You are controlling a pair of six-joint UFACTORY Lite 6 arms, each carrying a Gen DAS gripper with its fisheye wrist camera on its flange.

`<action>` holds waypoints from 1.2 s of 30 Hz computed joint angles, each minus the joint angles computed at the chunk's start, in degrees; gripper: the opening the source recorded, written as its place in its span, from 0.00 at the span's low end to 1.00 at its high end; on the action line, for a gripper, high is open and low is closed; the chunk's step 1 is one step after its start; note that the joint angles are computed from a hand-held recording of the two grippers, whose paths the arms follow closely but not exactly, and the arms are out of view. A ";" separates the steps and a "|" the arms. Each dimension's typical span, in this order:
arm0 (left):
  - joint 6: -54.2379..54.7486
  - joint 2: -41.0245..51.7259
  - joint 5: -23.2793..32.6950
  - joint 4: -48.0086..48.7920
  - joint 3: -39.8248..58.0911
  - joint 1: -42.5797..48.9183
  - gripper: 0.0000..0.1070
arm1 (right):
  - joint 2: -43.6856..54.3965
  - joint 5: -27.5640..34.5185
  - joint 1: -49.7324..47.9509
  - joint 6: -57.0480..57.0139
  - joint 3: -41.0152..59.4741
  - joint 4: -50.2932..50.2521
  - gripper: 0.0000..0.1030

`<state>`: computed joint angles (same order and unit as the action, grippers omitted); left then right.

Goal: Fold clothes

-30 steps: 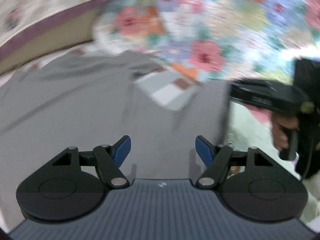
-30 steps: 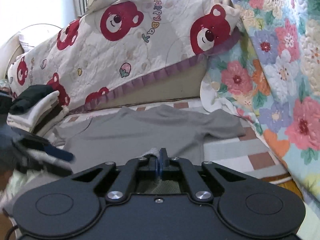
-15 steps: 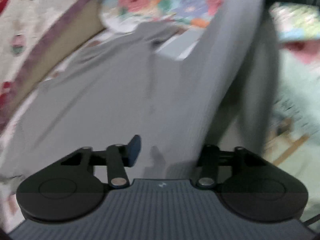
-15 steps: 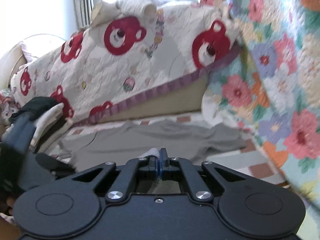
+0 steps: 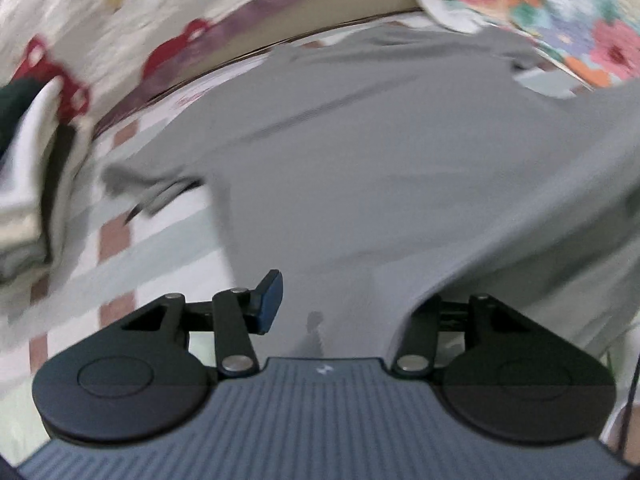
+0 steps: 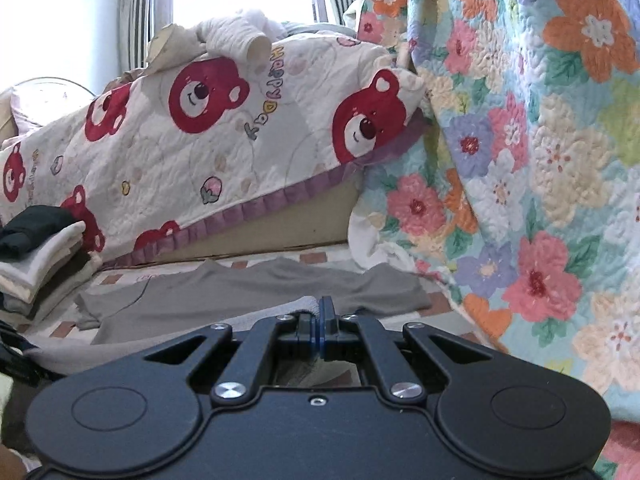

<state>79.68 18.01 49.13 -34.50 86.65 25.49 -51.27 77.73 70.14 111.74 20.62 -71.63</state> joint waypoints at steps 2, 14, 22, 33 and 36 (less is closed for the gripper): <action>-1.31 2.45 -0.01 0.33 3.37 1.68 0.46 | -0.67 -1.12 -1.63 -0.70 -0.48 0.13 0.01; -5.34 12.10 5.42 0.63 15.54 8.38 0.54 | 2.44 -10.44 -12.30 -4.83 2.02 -0.65 0.01; -9.90 11.74 11.11 0.25 16.72 12.39 0.54 | 1.51 -7.07 -11.33 -6.88 2.49 1.10 0.01; -5.81 2.84 5.30 6.68 -0.81 10.33 0.54 | -6.70 -5.92 -12.58 -6.14 -4.59 5.15 0.01; -0.58 1.35 6.89 0.66 -1.65 12.87 0.04 | -10.89 -4.03 -10.83 -6.61 -6.86 6.44 0.01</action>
<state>79.10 19.36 56.02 -33.84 85.00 38.37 -62.16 73.71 59.30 105.13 13.76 -65.19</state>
